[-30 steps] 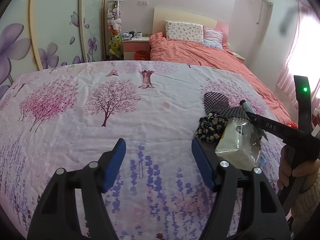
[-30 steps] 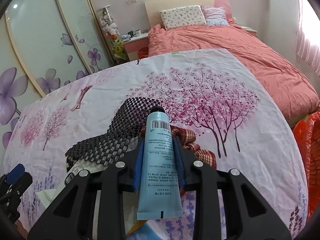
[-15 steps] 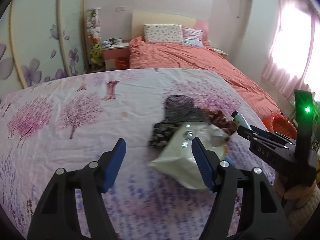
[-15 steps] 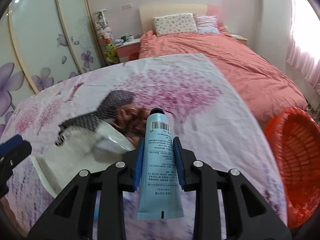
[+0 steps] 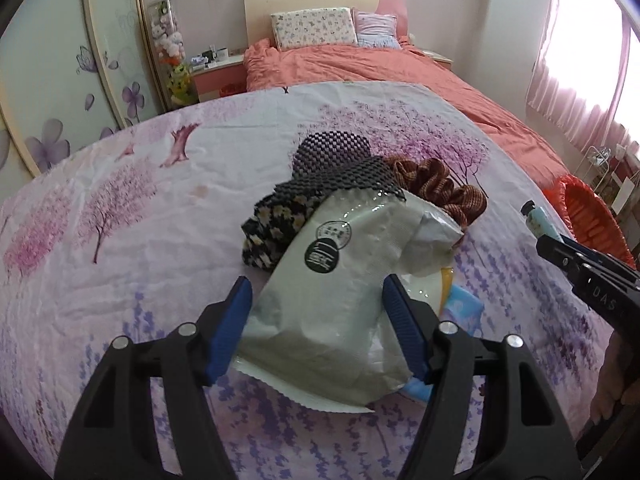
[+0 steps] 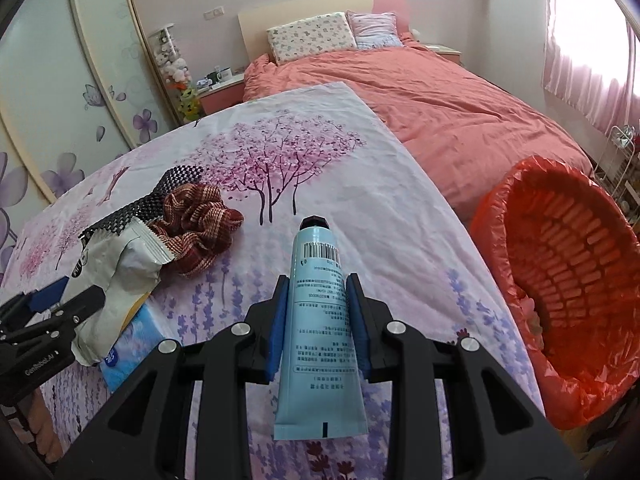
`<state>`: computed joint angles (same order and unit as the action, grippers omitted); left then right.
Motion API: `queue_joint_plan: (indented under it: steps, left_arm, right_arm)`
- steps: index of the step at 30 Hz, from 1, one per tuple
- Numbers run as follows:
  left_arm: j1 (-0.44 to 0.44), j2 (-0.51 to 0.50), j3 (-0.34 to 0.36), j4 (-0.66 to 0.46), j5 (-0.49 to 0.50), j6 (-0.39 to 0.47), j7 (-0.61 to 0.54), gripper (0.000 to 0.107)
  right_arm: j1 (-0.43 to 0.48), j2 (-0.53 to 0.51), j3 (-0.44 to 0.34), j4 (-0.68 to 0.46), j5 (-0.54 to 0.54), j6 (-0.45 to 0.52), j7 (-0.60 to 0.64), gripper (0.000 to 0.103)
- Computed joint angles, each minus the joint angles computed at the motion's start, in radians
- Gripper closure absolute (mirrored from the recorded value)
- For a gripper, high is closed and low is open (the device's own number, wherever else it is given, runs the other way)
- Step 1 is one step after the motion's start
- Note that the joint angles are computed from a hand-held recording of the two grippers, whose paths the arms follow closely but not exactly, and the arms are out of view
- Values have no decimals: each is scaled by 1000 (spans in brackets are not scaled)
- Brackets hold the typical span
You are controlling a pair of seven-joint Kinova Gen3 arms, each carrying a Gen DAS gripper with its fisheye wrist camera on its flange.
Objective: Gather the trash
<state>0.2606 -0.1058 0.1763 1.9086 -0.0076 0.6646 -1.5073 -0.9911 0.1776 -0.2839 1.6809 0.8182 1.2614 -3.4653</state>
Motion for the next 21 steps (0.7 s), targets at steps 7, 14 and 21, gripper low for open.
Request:
queue_joint_plan:
  steps: [7,14,21]
  left_arm:
    - [7,-39,-23,19,86,-13,-73,93]
    - [17,-77,-27,36,130,-27,-119,100]
    - [19,-72,-19,60,176,-49,-123,52]
  right_arm:
    - [-14,-13,-13,12,8,17,-27,74]
    - [-31,-32,-33,23,22,51,-63,74]
    - [-35,-44,-51,41,18,68,-95,74]
